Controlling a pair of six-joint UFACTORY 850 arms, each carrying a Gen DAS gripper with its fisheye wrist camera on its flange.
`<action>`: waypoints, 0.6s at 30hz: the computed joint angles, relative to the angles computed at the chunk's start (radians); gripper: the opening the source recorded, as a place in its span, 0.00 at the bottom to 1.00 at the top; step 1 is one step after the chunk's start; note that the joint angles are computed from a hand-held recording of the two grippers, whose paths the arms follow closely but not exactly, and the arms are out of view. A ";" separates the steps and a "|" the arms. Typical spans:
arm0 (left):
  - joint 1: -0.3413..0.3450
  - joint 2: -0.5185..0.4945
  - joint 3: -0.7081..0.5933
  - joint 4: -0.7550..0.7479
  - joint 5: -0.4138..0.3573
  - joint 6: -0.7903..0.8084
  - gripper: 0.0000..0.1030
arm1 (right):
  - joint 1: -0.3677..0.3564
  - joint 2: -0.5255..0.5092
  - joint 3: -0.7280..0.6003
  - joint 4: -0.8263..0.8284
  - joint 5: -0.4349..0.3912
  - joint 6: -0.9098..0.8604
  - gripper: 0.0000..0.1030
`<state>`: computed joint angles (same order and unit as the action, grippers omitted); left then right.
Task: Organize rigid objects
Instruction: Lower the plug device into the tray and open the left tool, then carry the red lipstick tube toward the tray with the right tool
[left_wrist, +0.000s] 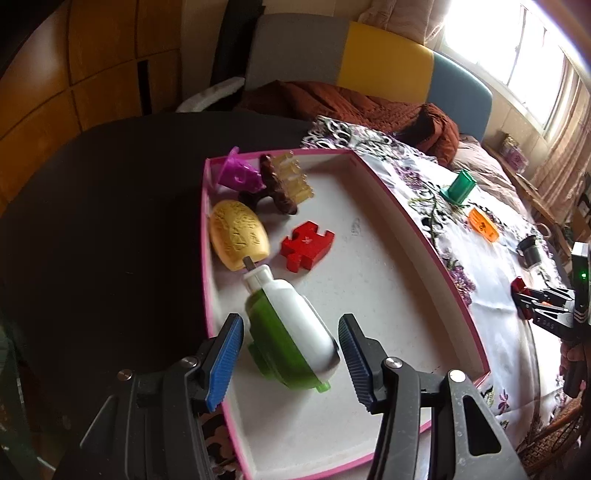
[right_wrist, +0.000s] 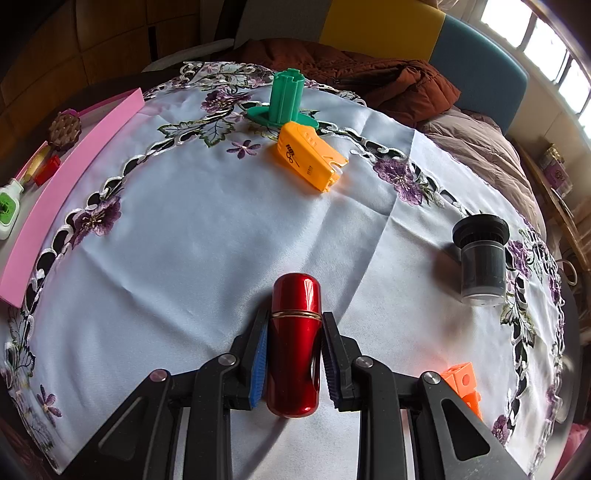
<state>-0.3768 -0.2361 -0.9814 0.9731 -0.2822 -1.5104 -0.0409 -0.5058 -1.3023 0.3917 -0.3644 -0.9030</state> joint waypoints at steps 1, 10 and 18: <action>-0.011 0.006 0.001 0.030 -0.032 -0.032 0.53 | 0.000 0.000 0.001 -0.002 0.002 0.001 0.26; -0.050 0.063 0.032 0.174 -0.152 -0.224 0.53 | 0.005 0.007 0.010 -0.023 0.020 0.009 0.26; -0.084 0.094 0.033 0.265 -0.209 -0.297 0.53 | 0.003 0.005 0.006 -0.022 0.011 0.020 0.26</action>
<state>-0.4607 -0.1424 -0.9486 1.2379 -0.4911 -1.8070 -0.0375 -0.5006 -1.2963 0.3697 -0.3533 -0.8828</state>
